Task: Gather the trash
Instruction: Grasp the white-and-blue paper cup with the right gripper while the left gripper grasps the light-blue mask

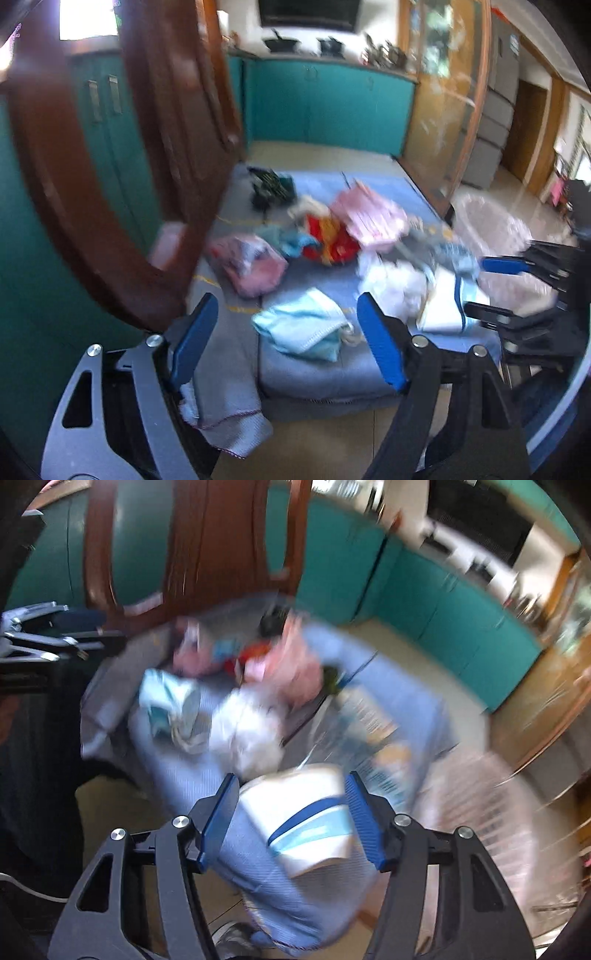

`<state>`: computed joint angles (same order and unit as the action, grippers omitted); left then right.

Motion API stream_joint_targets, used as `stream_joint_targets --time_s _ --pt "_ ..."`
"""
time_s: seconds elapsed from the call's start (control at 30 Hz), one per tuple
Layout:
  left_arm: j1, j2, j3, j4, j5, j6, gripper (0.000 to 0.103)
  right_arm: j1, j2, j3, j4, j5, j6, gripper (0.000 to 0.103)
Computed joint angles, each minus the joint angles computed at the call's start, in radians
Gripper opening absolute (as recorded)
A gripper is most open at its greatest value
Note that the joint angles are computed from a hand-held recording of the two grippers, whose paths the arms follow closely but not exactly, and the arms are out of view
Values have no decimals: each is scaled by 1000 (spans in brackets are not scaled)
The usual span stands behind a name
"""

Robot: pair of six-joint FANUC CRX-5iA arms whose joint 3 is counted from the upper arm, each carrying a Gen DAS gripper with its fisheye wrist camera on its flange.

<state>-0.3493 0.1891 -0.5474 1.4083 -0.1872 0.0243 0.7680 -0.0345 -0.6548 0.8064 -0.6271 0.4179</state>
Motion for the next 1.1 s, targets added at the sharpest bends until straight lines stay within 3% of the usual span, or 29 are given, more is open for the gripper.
stream_joint_targets --time_s 0.07,0.17,0.27,0.3,0.43,0.5,0.57,0.63,0.67,0.73,0.83,1.03,1.1 --pt "46 35 40 -203 -68 137 79 -27 22 -9 -19 30 -11 73" --pt "60 83 103 -427 -87 294 86 -63 28 -40 -5 110 -24 83" --pt "78 136 192 -659 -126 482 89 -82 59 -19 -101 150 70 85" --pt "80 146 208 -695 -131 513 90 -81 63 -3 -147 139 121 85" --pt "97 211 309 -881 -186 711 90 -71 66 -17 -127 140 143 85" --pt "101 229 341 -943 -206 786 88 -65 62 -17 -152 152 170 79" --pt "105 241 360 -966 -222 817 79 -61 45 -22 -192 173 193 54" --pt "107 245 364 -973 -219 820 71 -64 35 -25 -222 188 205 39" --pt "106 245 364 -974 -215 816 63 -65 29 -23 -246 193 215 36" --pt "106 242 355 -954 -209 798 48 -67 10 -37 -241 213 191 36" --pt "104 231 325 -893 -191 749 35 -64 -17 -58 -222 244 154 35" --pt "98 182 235 -712 -141 601 22 -87 -75 -98 -147 294 101 35" --pt "92 158 199 -645 -110 547 20 -99 -93 -124 -58 314 30 35"
